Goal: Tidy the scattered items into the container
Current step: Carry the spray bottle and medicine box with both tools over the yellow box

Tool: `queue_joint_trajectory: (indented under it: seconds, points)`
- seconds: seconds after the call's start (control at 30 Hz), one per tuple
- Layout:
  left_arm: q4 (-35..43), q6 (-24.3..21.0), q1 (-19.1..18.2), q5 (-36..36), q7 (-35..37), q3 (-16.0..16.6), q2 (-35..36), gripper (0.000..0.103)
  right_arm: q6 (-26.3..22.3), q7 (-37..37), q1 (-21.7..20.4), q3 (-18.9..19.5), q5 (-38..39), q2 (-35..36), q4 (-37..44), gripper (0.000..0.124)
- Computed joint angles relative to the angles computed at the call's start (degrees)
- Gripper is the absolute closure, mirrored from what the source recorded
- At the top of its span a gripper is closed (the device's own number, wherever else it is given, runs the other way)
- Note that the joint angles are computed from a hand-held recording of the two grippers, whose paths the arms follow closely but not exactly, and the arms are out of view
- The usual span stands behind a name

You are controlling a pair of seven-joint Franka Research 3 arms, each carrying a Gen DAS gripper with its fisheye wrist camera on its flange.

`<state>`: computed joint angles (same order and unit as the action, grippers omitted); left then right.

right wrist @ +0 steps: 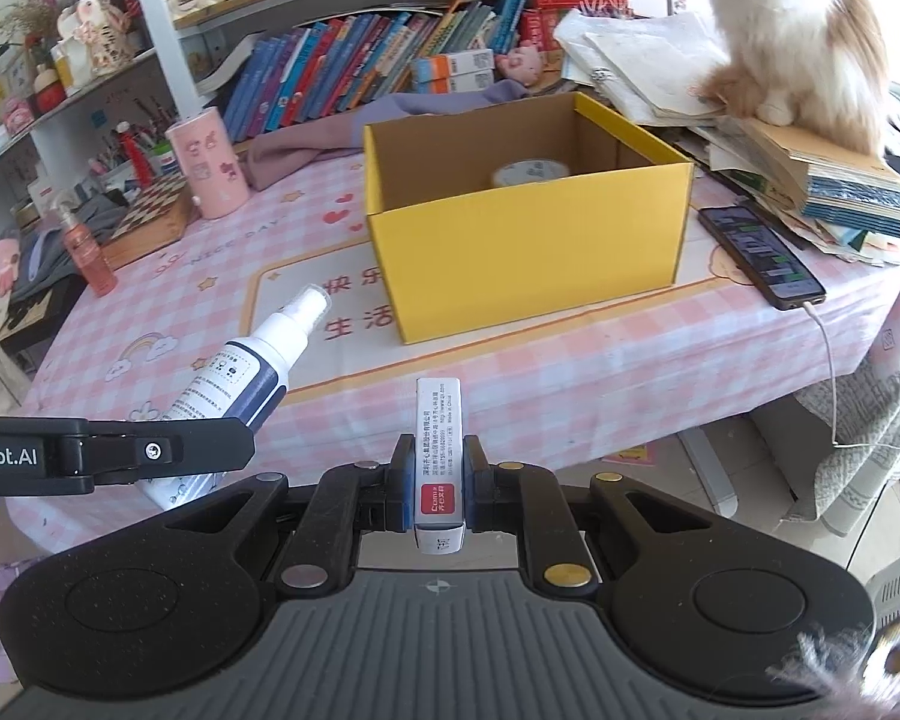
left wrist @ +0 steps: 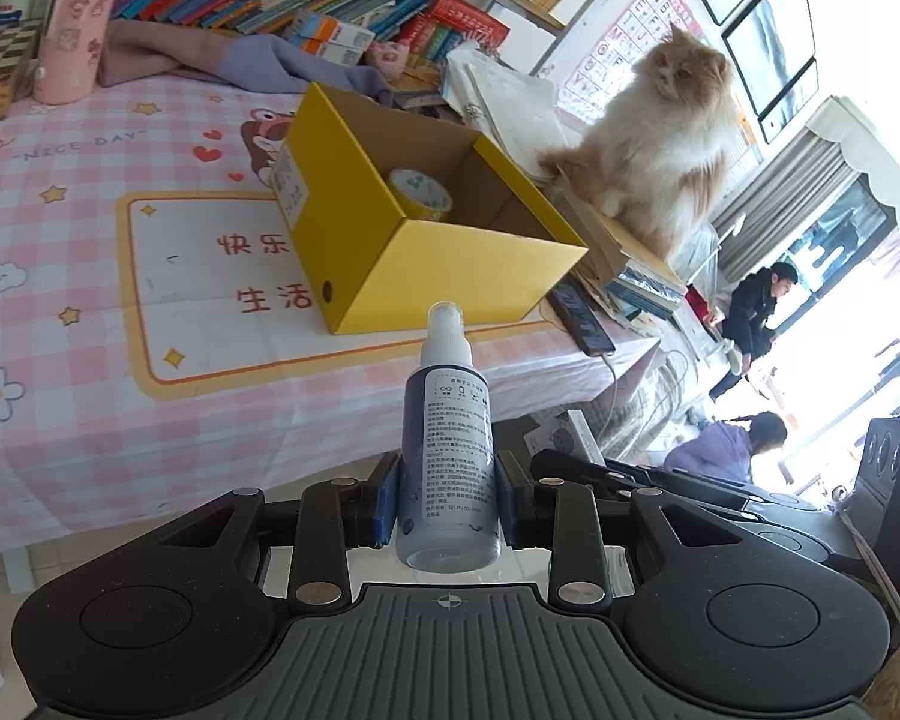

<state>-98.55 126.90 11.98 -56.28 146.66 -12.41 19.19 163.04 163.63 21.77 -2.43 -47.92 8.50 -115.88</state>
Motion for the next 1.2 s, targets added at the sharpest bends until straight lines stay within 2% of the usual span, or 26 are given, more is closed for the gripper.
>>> queue_joint_trajectory:
  seconds: [0.37, 0.83, 0.93, 1.07, 1.2]
  points:
    - [2.9, 1.3, -1.9, 1.1, -0.4, -1.7, 1.9, 0.072, 2.6, -1.1, -2.5, -1.1, 0.1, -0.2, -0.7, 0.11]
    - [7.9, 7.4, -4.5, 2.7, -3.5, -4.7, 5.6, 0.072, 9.6, -11.9, -3.5, -5.6, 5.5, 2.7, 1.6, 0.11]
    - [10.5, 8.8, -5.2, 3.7, -5.6, -5.4, 7.3, 0.072, 11.5, -15.5, -3.6, -7.1, 7.3, 3.6, 3.0, 0.11]
    - [14.7, 11.2, -6.2, 5.8, -7.6, -6.7, 10.2, 0.072, 14.2, -22.9, -5.3, -7.4, 13.4, 5.8, 5.8, 0.11]
    - [20.7, 14.3, -7.6, 9.3, -11.4, -8.0, 14.5, 0.072, 15.9, -34.7, -11.5, -2.2, 22.5, 9.4, 10.5, 0.11]
